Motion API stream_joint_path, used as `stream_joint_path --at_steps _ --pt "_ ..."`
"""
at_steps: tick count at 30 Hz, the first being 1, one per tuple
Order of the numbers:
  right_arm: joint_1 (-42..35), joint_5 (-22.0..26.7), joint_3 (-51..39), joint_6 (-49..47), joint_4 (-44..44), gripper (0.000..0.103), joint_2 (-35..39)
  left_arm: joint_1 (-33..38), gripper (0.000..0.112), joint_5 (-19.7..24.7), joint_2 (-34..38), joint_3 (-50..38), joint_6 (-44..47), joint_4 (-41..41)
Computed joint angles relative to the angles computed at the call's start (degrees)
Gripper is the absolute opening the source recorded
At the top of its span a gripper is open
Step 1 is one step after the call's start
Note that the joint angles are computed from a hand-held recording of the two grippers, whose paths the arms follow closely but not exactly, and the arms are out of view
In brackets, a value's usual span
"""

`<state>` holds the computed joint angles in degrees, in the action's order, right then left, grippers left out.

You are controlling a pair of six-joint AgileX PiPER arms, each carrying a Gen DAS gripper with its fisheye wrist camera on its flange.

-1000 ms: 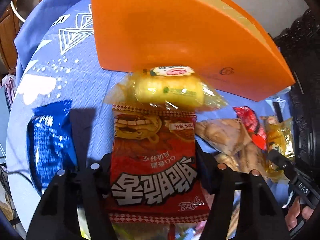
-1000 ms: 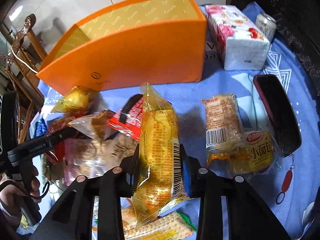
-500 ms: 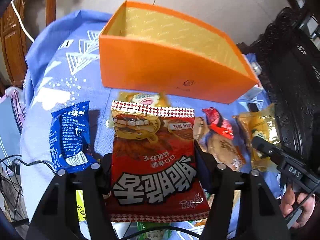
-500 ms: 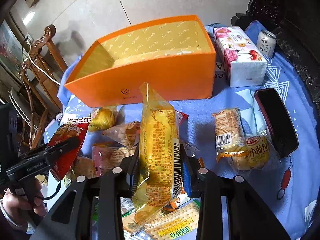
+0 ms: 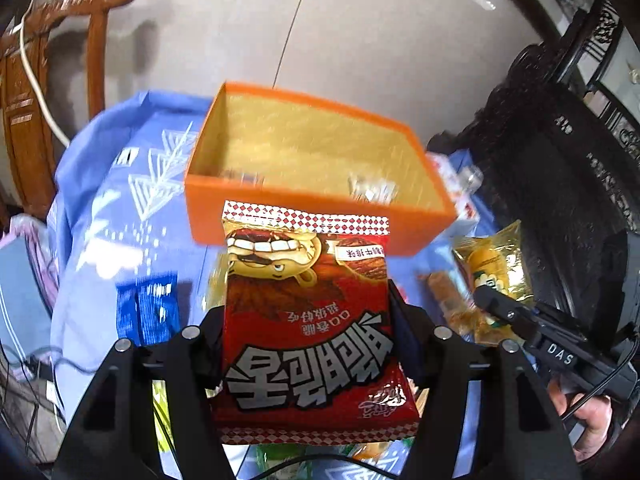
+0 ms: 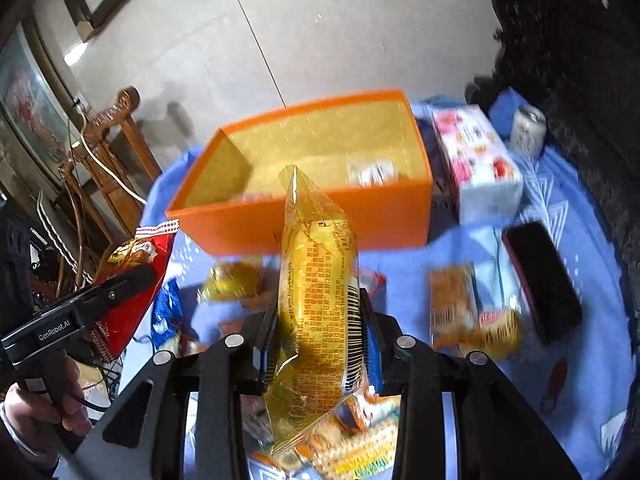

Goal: Organize snacks
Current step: 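Carry both snacks over the orange box and open both grippers to release them, then move both grippers back from the box to the snack pile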

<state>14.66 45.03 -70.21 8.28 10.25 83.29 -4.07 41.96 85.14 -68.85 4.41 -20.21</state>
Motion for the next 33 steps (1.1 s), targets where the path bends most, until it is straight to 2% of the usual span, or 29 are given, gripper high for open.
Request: stream_joint_path --at_steps 6,11,18,22,23,24,25,27,33 --pt "-0.88 0.57 -11.03 -2.01 0.51 0.035 6.24 -0.86 0.063 0.58 5.72 -11.07 -0.86 0.96" --pt "-2.07 2.44 -24.05 -3.50 1.14 0.035 15.60 -2.34 0.063 2.77 15.23 -25.18 -3.25 3.86" --pt "-2.78 8.26 -43.28 -3.09 -0.65 0.035 29.86 -1.23 0.063 9.60 30.89 -46.41 -5.52 6.23" --pt "-3.08 12.56 -53.17 -2.45 -1.60 0.036 37.20 -0.66 0.063 13.96 37.72 -55.68 -6.91 7.80" --pt "-2.99 13.64 -55.27 -1.88 -2.14 0.037 38.48 -0.56 0.073 15.66 39.38 -58.37 -8.05 8.32" --pt "-3.00 14.56 -57.19 -1.24 -2.67 0.046 39.79 -0.63 0.081 16.12 39.65 -58.84 -9.16 9.00" --pt "-3.21 15.26 -58.30 -1.20 -2.04 0.061 40.49 -0.65 0.093 15.94 39.68 -58.82 -11.28 10.47" --pt "-3.31 14.39 -57.55 -1.11 -1.56 0.062 40.21 -0.28 0.094 12.47 37.82 -55.19 -11.31 10.26" --pt "-2.65 12.76 -51.47 -2.39 -1.41 0.062 36.90 -0.24 0.094 10.89 34.94 -49.73 -9.04 11.06"
